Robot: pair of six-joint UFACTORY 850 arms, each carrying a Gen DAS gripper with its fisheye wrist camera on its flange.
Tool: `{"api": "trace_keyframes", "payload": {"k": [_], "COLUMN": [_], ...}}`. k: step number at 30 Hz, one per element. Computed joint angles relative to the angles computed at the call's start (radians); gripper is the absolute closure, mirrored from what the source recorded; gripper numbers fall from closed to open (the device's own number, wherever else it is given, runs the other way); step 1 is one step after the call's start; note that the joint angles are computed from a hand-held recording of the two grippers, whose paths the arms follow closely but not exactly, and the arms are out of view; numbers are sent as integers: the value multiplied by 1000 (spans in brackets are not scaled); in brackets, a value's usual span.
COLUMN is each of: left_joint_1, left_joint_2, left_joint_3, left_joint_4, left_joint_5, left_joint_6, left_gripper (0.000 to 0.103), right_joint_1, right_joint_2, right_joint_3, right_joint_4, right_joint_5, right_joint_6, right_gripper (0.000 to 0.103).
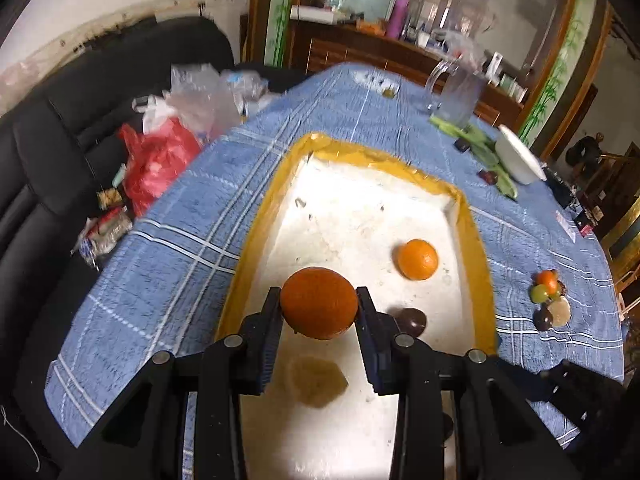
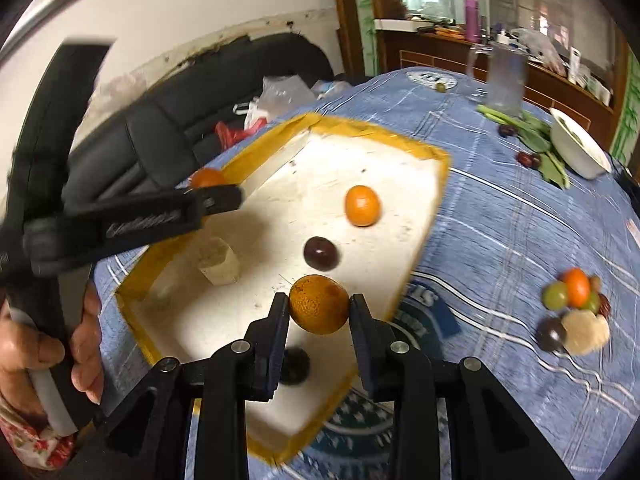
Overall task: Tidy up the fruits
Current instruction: 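Release the orange into the tray with the left tool while the right tool lowers the kiwi there, then move the right tool to the pale yam chunk and grasp it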
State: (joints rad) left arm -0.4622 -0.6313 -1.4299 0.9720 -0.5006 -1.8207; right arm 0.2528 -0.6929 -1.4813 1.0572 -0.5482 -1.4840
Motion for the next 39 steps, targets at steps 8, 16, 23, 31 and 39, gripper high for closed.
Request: {"api": "trace_keyframes", "payload": {"k": [8,16,23,31,39], "left_joint_1": [36,15,-28,-89,-144], "left_joint_2": [-21,17,43,41,-8], "left_joint_3": [-12,27,24,-8,-64], "left_joint_4": [-104,50,78,81,102], "left_joint_5": [46,50,-1,34,93], "left_joint_6": [82,-75,-105,-115,-149], "left_gripper": [64,42,38,32,30], "right_joint_1": [28,38,-17,-150,-308], "right_joint_2": [-44,-28,19,95,88], "right_joint_3": [-38,-13,32,126,123], "right_joint_4": [-84,-58,25,181,201], "right_joint_5": [-6,-17,-68,-58,22], "right_joint_6": [67,22,-21,-150,-112], "right_gripper": [67,62,61,52,51]}}
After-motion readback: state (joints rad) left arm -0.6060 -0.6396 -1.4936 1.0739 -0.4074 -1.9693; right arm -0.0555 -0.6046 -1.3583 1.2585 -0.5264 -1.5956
